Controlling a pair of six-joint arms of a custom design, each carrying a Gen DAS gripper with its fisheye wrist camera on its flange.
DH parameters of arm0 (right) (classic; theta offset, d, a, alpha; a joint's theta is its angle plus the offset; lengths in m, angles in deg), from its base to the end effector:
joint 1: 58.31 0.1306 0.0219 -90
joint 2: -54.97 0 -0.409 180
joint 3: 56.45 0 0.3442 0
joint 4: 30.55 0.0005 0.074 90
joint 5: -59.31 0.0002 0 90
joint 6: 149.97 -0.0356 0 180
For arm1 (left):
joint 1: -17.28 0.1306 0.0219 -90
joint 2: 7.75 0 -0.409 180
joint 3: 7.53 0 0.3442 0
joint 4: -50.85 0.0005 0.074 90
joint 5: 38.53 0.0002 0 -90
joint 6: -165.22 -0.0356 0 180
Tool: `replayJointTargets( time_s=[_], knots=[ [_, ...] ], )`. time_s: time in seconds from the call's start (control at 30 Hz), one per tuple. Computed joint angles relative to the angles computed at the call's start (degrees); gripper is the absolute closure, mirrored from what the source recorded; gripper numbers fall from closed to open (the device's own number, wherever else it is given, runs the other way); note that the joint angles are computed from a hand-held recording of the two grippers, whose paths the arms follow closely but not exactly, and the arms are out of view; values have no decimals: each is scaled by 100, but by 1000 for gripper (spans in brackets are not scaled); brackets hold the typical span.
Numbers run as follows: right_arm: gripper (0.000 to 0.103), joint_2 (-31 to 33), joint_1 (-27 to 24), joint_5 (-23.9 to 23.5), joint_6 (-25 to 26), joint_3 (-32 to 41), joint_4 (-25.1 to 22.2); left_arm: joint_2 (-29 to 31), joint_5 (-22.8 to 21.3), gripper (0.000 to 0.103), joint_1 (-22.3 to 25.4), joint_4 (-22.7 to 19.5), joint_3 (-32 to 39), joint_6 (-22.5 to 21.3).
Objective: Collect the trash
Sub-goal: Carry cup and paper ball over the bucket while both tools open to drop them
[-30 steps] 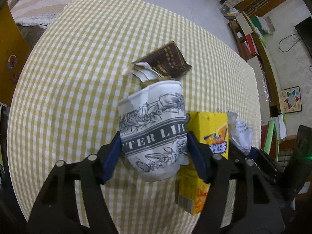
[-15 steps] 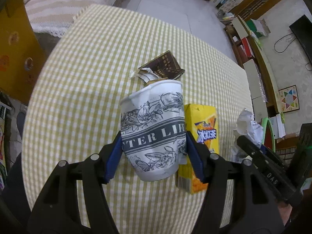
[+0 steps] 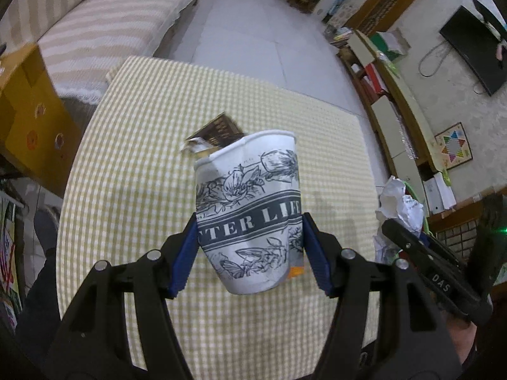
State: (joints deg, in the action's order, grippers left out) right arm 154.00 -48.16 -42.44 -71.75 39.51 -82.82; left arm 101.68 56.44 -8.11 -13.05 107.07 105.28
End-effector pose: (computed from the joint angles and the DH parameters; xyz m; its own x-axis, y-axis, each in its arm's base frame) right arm 0.4827 0.0933 0.4264 -0.8511 0.0507 -0.5225 -0.1152 0.9530 0.2801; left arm 0.5020 -0.2422 0.4537 -0.9026 -0.1240 -0.4122 0.0181 0.9459 -0.3241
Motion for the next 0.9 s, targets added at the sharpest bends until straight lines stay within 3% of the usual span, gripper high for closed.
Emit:
replayJointTargets(
  time_s=[0.57,0.9],
  knots=[
    [63,-645,-950,-131,47,-392,43,809,-74,43,-853,-511,1619,-294],
    [63,-777,-1945,-371,198,-536,13,1860,50,43,-1326,-1216,3323,-554]
  ],
)
